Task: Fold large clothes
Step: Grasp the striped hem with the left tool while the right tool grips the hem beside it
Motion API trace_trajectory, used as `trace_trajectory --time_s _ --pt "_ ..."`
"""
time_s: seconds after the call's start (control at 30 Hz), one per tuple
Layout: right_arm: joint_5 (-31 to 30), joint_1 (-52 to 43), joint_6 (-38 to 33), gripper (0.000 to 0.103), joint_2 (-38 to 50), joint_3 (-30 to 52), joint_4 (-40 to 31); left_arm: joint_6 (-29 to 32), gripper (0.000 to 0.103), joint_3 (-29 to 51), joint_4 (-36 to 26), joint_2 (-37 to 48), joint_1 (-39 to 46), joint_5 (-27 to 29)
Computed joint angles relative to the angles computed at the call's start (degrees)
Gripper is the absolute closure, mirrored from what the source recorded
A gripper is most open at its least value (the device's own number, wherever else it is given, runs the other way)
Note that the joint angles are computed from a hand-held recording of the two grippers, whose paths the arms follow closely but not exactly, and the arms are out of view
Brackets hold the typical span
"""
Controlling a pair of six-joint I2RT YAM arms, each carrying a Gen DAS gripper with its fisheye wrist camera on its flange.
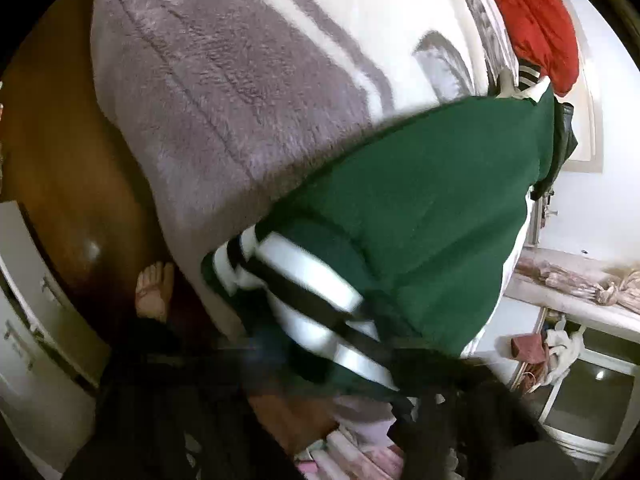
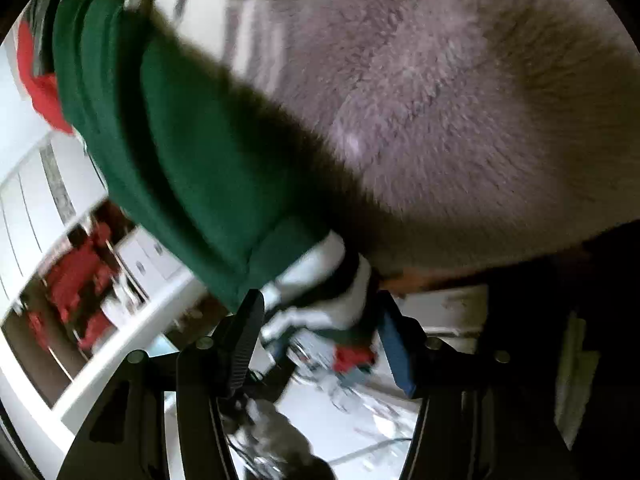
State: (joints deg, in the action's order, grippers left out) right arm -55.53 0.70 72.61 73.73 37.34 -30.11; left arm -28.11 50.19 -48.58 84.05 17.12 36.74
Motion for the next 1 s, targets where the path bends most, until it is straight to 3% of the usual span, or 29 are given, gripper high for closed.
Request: trace_trajectory --time_s 0.03,0.07,0.2,0.27,0.37,0.43,0.47,0.53,0.6,0.67,0.73,0.77,0.83,1.0 --pt "3.82 2.65 9.11 0.081 -3.25 -4.09 7.67 -1.81 0.098 -0.17 1.49 -1.12 -0.18 0.01" --pt "4.94 3.92 12.83 0.097 -4.3 -5.31 10.58 -2.33 0.099 0.0 1.71 -3.02 0.15 -0.04" --pt "10.04 10.39 10.91 0.098 -8.1 3.63 -2.03 1.21 0.099 4.48 -4.16 -6.93 5.45 3.59" --pt "12.75 15.49 14.22 0.098 -8.77 6.75 -3.24 8.07 0.099 7.57 -7.46 -3.89 8.75 3.06" --pt "13.35 20.14 15.19 0.098 -4.95 9.81 -2.94 12.5 0.099 6.85 -4.36 4.8 11.15 0.27" --pt "15.47 26.66 18.43 0.098 0.31 8.51 2.89 15.07 0.098 8.26 -4.43 11.26 12.44 1.91" --pt "15.51 28.95 19.24 0.097 3.54 7.95 5.76 16.72 0.097 10.44 -6.55 13.77 12.67 3.1" --pt "10.8 28.55 10.7 0.092 8.91 9.73 2.94 21.03 0.093 13.64 -11.95 14.56 12.4 3.52" --pt "9.33 27.32 1.91 0.072 10.27 14.04 -5.78 27.55 0.091 18.1 -20.16 14.87 11.87 4.02" --pt "8.62 25.91 -1.47 0.048 4.89 13.48 -10.03 33.74 0.076 21.62 -27.02 13.94 12.0 1.6" --pt "8.31 23.44 -6.32 0.039 3.01 14.89 -14.8 37.14 0.058 24.79 -29.48 14.09 12.27 -0.13" --pt "8.52 21.85 -9.52 0.038 3.01 16.28 -18.11 37.23 0.052 26.02 -29.34 14.66 12.07 -0.61" --pt "9.35 18.63 -13.99 0.038 3.27 17.56 -20.99 36.63 0.051 29.13 -27.37 16.42 10.71 -2.27" --pt "11.93 8.68 -17.64 0.038 6.35 17.76 -17.6 31.21 0.051 36.49 -17.57 23.49 3.07 -2.98"
